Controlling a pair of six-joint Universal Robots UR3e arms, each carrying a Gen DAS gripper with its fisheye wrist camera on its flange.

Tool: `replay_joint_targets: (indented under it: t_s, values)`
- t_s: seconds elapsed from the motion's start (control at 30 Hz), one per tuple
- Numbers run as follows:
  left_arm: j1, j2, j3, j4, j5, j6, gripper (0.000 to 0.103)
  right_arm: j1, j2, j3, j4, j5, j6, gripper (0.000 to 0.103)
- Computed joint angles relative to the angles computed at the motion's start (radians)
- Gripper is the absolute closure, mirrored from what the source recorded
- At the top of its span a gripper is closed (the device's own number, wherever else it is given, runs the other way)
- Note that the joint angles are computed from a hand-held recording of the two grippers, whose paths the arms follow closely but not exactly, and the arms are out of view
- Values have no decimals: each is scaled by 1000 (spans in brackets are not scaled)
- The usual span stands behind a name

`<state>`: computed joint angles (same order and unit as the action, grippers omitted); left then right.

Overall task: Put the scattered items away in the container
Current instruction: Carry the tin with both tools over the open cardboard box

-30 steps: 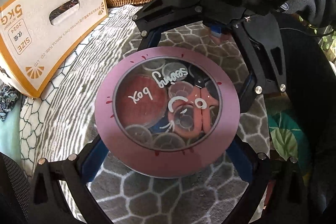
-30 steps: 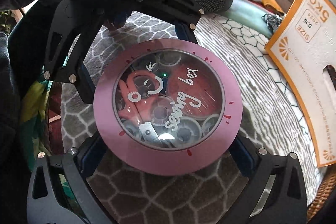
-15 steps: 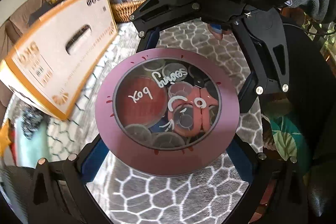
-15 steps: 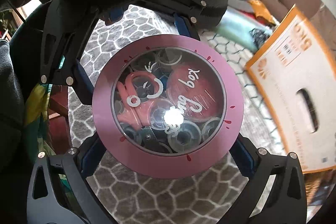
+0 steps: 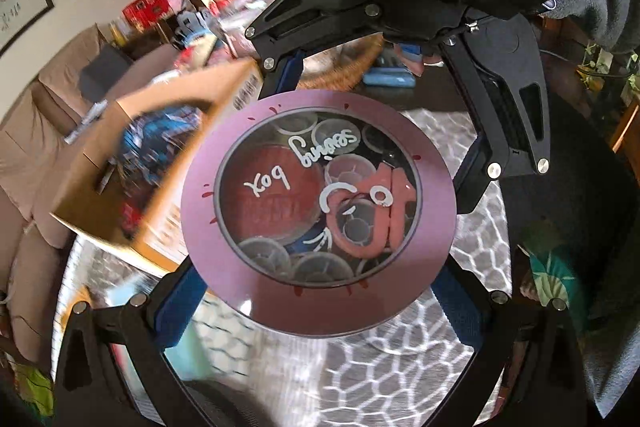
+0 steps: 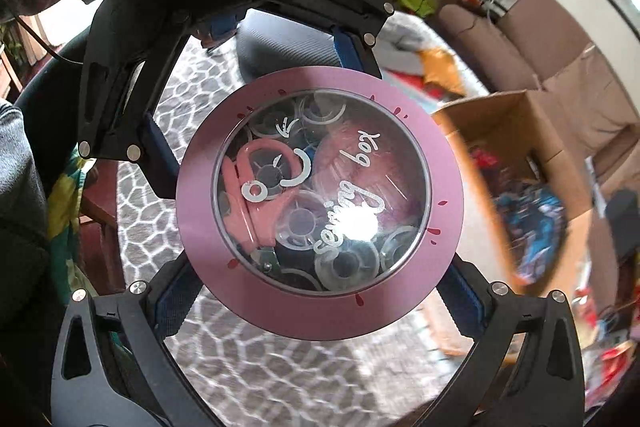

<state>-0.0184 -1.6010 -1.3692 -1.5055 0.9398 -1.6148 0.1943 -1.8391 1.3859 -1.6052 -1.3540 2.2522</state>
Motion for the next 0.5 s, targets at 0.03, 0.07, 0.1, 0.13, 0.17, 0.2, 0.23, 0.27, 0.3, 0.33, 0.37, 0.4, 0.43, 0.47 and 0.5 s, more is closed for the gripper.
replay_joint_targets:
  t_s: [0.03,0.07,0.1,0.13,0.17,0.2,0.23,0.27,0.3,0.33,0.37,0.4,0.43,0.47,0.5]
  values:
    - [-12,-32,51,1,2,-17,0,-18,29,-62,29,1,-19,0]
    - [-24,-61,99,2,6,-34,0,-28,40,-94,48,1,-31,0]
    - [-36,-91,146,1,9,-49,0,-42,63,-139,69,2,-47,0]
    - [-47,-127,201,-4,11,-64,0,-57,89,-192,93,5,-64,0]
    - [-58,-163,256,-11,13,-80,0,-70,116,-242,117,10,-77,0]
    - [-64,-196,303,-15,14,-91,0,-84,143,-291,141,13,-91,0]
    - [-68,-224,340,-17,15,-97,0,-93,171,-339,159,10,-105,0]
    - [-74,-251,382,-24,17,-105,0,-99,203,-389,179,8,-114,0]
    - [-82,-286,437,-36,21,-115,0,-107,229,-433,197,7,-124,0]
    - [-91,-326,501,-52,26,-126,0,-115,258,-479,215,6,-133,0]
    - [-98,-362,562,-71,30,-134,0,-123,280,-513,228,7,-141,0]
    - [-105,-395,617,-88,34,-139,0,-133,291,-530,233,10,-149,0]
    - [-112,-427,669,-101,39,-144,0,-143,309,-556,240,14,-157,0]
    - [-118,-459,721,-118,43,-147,0,-151,333,-590,250,16,-163,0]
    - [-124,-496,783,-138,46,-151,0,-153,359,-627,263,16,-164,0]
